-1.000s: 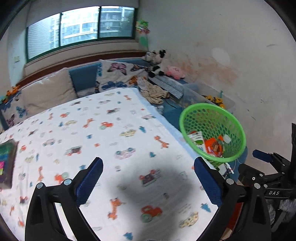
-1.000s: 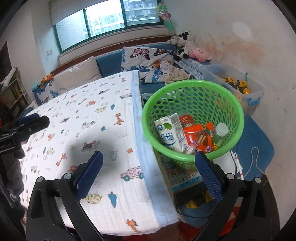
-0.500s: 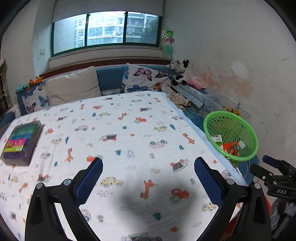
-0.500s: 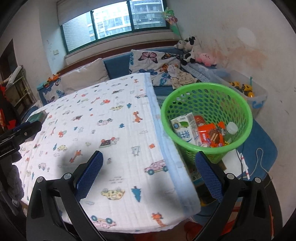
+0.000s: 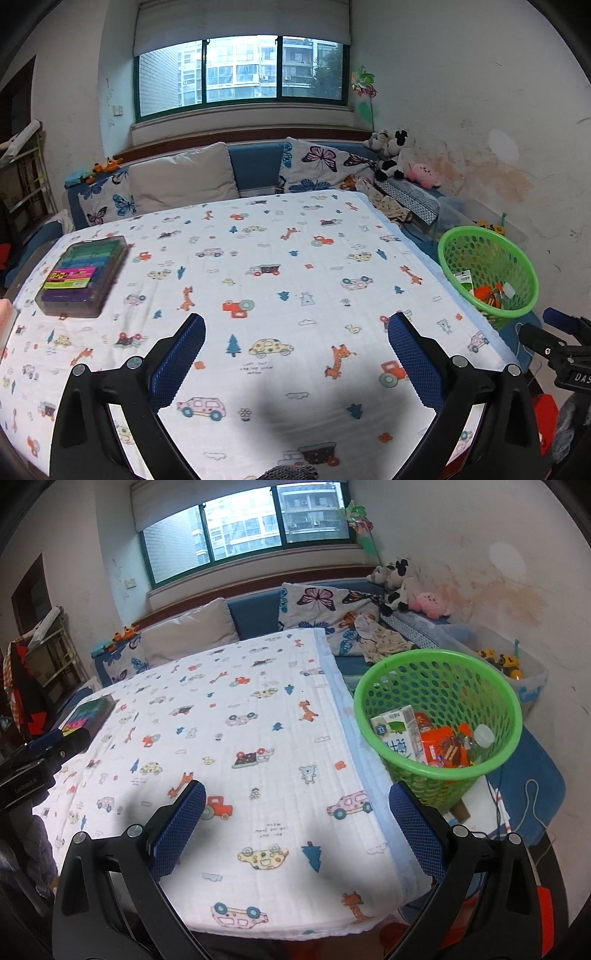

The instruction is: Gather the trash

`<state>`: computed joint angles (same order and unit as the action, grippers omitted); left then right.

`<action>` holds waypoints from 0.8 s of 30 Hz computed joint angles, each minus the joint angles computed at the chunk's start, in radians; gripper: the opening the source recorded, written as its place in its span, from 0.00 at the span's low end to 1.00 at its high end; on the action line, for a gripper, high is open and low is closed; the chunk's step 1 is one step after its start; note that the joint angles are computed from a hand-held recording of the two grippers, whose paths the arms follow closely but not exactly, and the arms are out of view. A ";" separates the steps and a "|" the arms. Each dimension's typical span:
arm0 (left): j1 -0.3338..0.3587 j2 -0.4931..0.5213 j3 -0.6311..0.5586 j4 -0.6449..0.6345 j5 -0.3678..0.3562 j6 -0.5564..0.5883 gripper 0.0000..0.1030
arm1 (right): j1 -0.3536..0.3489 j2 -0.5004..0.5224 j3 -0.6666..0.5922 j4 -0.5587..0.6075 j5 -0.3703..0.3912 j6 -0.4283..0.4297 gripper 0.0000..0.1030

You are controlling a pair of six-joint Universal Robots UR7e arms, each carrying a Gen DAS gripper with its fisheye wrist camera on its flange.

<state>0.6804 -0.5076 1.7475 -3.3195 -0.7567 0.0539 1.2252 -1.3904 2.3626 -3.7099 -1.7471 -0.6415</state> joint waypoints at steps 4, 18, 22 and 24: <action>-0.004 -0.006 0.012 -0.014 0.011 0.000 0.93 | 0.001 0.002 0.007 -0.011 0.006 -0.004 0.96; -0.006 -0.011 0.031 -0.021 0.042 -0.026 0.93 | 0.010 0.011 0.011 -0.026 0.008 -0.015 0.96; -0.005 -0.014 0.036 -0.023 0.045 -0.030 0.93 | 0.015 0.013 0.009 -0.018 0.002 -0.019 0.96; -0.005 -0.014 0.038 -0.021 0.048 -0.033 0.93 | 0.014 0.013 0.009 -0.018 0.005 -0.020 0.96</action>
